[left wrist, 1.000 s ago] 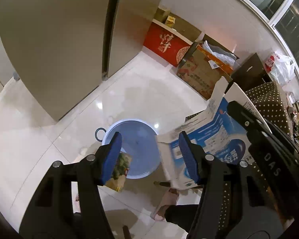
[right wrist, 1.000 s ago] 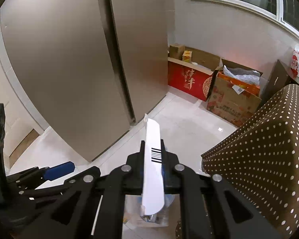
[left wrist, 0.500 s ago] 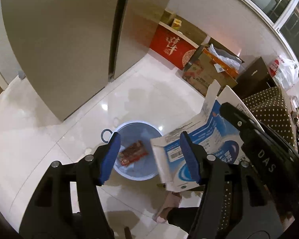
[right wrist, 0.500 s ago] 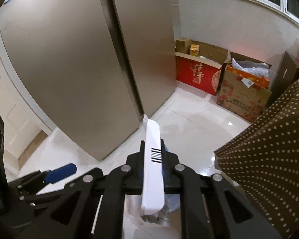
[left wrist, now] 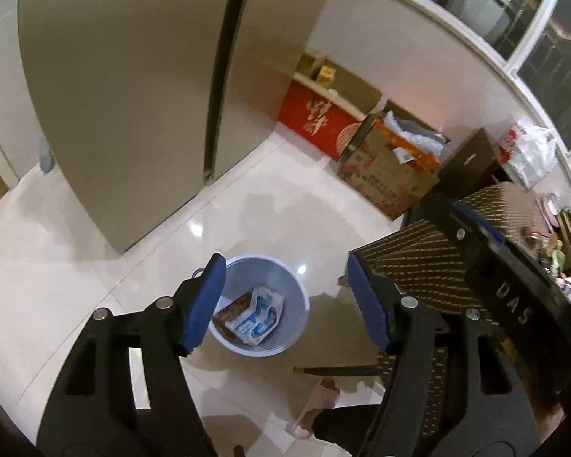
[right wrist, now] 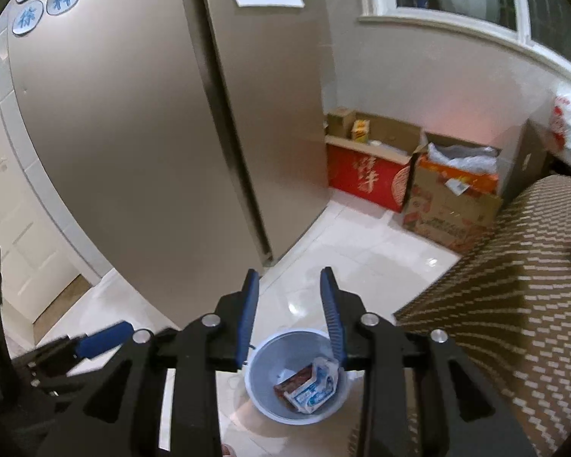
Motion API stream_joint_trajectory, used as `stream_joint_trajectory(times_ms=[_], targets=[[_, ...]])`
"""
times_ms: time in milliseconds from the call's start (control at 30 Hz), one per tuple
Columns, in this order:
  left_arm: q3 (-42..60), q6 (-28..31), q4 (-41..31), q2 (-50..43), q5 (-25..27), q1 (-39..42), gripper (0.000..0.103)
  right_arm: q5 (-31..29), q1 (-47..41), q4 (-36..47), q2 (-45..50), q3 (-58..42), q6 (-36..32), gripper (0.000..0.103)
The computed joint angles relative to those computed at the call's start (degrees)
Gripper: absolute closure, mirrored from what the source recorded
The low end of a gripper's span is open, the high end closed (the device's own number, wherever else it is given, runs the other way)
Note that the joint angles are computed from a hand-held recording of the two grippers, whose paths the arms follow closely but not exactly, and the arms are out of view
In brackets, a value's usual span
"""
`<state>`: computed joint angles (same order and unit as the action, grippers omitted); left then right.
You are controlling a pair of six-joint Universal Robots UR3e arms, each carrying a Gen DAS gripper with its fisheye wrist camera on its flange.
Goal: Collect trash
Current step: 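Move both grippers back to the table toward the yellow-white plastic bag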
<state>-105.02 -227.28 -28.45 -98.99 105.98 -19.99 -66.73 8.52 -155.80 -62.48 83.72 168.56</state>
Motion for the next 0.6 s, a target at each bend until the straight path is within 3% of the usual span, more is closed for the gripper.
stream_joint_trajectory(times_ms=[167, 300, 433, 600], targets=[[9.1, 0.6, -4.0, -1.4, 3.9, -6.5, 0.036, 2.6, -6.4, -0.5, -13.6, 12.4, -2.1, 0.067], [19.4, 2.2, -7.2, -5.9, 6.6, -12.6, 0.034, 7.1, -16.5, 2.1, -26.5, 22.0, -5.7, 0.062], [35.3, 4.9, -12.5, -14.9, 8.6, -19.2, 0.033, 14.2, -29.9, 9.9, -39.4, 29.5, -11.6, 0.059], [56.4, 9.0, -19.9, -27.4, 6.7, -24.5, 0.031, 24.0, -52.3, 29.3, -54.4, 34.4, -26.9, 0.056]])
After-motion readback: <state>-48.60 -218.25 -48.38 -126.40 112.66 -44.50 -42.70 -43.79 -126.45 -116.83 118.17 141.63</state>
